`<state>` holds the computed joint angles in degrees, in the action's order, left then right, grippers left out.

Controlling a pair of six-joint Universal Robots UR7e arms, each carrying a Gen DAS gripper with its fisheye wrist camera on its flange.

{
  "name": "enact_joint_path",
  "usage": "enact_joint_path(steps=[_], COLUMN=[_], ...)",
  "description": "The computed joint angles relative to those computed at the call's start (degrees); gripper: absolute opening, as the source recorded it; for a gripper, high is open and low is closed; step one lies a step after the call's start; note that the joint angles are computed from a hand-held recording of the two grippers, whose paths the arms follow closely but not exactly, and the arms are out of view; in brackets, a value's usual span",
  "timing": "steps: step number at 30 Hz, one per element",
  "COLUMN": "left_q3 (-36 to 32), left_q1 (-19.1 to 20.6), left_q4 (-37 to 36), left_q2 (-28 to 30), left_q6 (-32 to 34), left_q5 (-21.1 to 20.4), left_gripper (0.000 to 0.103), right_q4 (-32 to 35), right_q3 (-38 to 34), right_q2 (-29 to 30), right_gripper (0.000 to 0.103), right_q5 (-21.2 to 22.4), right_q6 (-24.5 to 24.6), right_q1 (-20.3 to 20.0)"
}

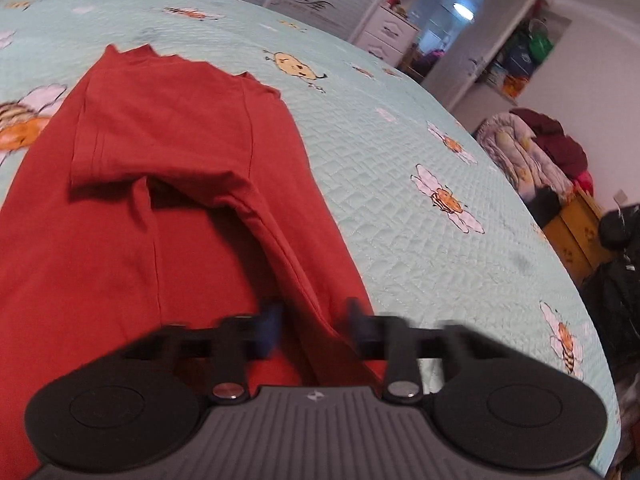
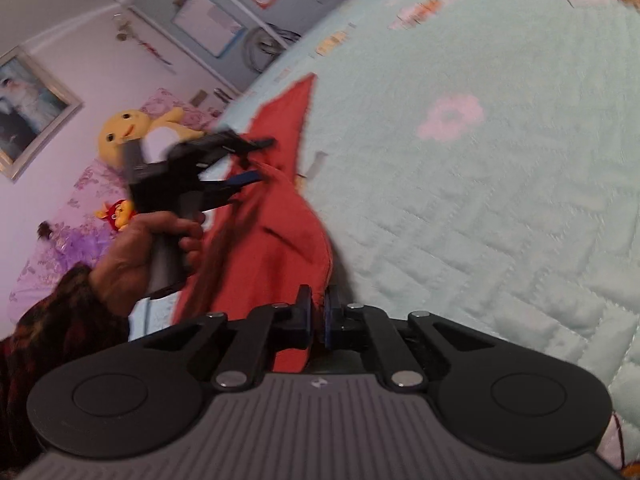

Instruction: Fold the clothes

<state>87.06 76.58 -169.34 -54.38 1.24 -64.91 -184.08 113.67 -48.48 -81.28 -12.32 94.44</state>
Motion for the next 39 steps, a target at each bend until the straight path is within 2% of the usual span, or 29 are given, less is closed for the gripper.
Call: enact_joint_path(steps=[4,7,9,10,11,12,13,14,17,21,24,27,29,31,34,39], left_q3=[0.1,0.5,1.1,1.7,2.3,2.9,4.5,6.0,12.1,22.2,29.0,35.0,38.1,40.5,43.3,48.0], left_q1=[0.5,1.2,2.2,2.6,3.1,3.5,3.5,3.6,2.8,-0.3,-2.6,-5.1,-6.7,-7.2,-7.7,-9.8], left_q4=[-1.0,-1.4,-0.5,-0.2,0.1,0.4,-0.5,-1.3,-5.2,-9.7,-10.0,-12.2,-13.9,-15.6,-16.9,-16.9], left_q2=[-1.4,-2.5,-3.4,-4.0,-4.6,-5.3,-6.4,-7.5,-12.0,-18.9,-23.8,-26.9,-28.1,-29.8,-32.6,-36.9], left_q6=[2.6,2.9,2.6,2.5,2.4,2.3,2.3,2.4,5.0,10.0,11.8,11.3,10.3,9.6,9.6,14.7], left_q5=[-0.7,-0.6,-2.6,-3.7,-4.7,-5.7,-6.5,-7.3,-8.8,-5.0,-1.8,4.1,9.3,10.7,12.5,14.9], left_gripper=[0.018,0.018,0.018,0.022,0.027,0.041,0.051,0.052,0.056,0.064,0.064,0.064,0.064,0.064,0.064,0.064], right_q4=[5.1,9.7,10.8,10.1,10.2,10.6,11.7,12.4,14.5,17.0,12.6,8.3,6.5,6.1,6.9,10.8], right_q3=[0.0,-2.3,-4.1,-4.9,-5.2,-5.5,-5.6,-5.2,-3.8,-1.7,0.4,2.3,2.3,1.3,-1.2,-5.0], right_q2=[-2.2,-0.4,2.7,4.6,5.8,6.9,7.2,6.9,5.0,0.9,0.1,-0.6,0.1,1.5,4.5,7.4], right_gripper=[0.004,0.004,0.005,0.009,0.012,0.014,0.022,0.029,0.031,0.031,0.031,0.031,0.031,0.031,0.031,0.031], right_q5=[1.3,-3.6,-9.9,-13.5,-15.2,-16.6,-16.9,-16.0,-12.7,-10.6,-11.9,-13.2,-11.6,-9.8,-10.0,-9.0], right_q6=[-6.1,-13.7,-19.7,-21.8,-22.6,-23.2,-22.9,-22.3,-20.2,-17.2,-16.4,-15.8,-16.2,-15.6,-11.7,-2.5], right_q1=[4.7,10.4,14.2,15.7,16.3,16.9,16.8,16.5,15.2,13.1,13.4,13.9,14.6,15.2,15.9,15.5])
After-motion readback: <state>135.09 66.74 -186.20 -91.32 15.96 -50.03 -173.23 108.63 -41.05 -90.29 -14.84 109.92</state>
